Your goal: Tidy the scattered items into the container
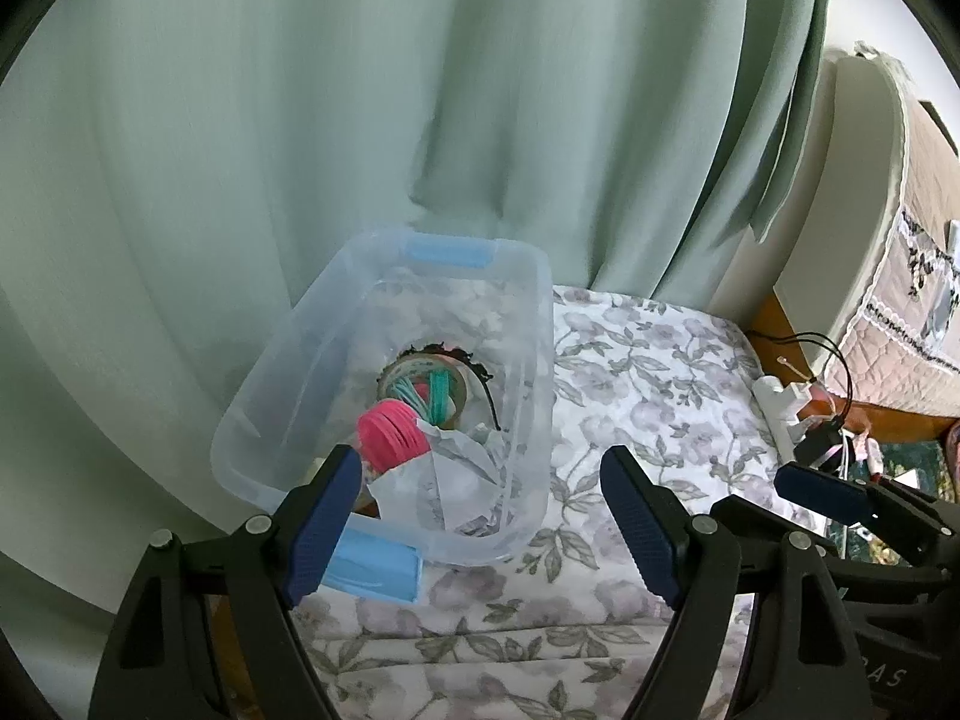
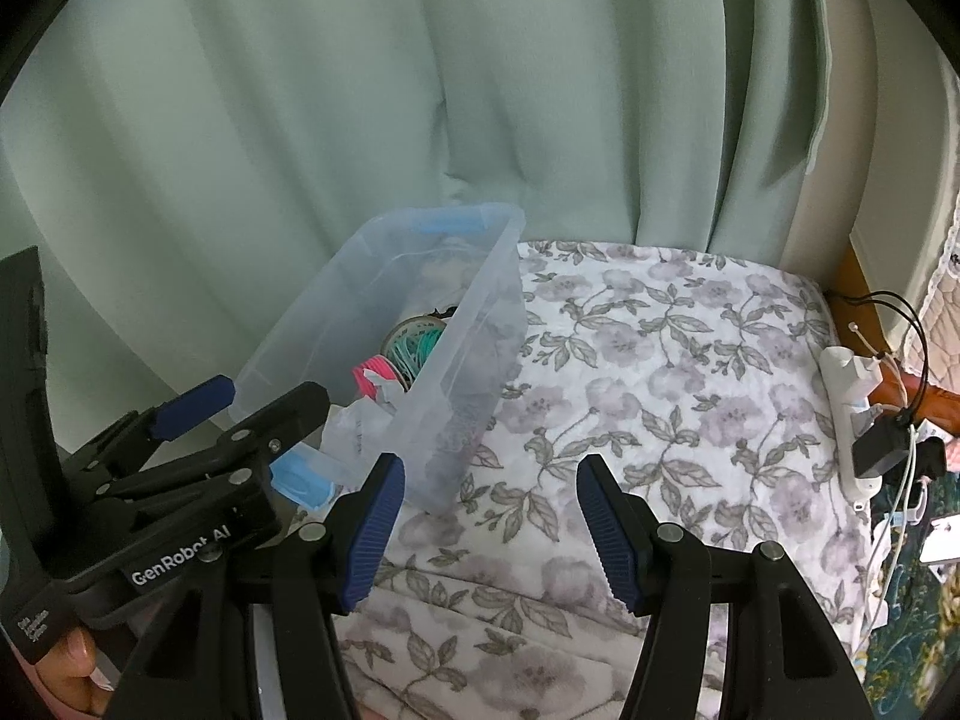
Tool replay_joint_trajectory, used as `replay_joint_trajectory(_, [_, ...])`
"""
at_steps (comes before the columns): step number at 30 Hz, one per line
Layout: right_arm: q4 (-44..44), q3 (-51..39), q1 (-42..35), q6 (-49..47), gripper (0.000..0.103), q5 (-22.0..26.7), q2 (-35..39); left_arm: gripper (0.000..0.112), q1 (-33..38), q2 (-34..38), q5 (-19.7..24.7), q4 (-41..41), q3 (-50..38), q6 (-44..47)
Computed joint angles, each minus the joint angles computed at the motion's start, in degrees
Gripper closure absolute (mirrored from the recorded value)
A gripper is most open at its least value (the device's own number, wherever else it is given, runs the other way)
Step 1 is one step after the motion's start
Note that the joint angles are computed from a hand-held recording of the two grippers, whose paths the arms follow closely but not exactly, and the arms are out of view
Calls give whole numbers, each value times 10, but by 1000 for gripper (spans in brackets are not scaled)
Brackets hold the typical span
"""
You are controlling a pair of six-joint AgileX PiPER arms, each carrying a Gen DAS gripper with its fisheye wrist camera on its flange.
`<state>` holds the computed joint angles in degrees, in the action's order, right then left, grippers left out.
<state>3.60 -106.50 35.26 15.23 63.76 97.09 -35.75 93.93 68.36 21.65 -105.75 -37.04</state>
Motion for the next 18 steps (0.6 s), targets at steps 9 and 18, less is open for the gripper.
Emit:
replay_joint_trajectory(9, [-5, -5, 0, 5, 39, 11, 3, 30, -8, 2, 8, 13, -1, 4])
replay_joint_trajectory(18, [-28, -20, 17, 37, 39, 20, 10, 30, 1, 1, 2, 8, 1, 24])
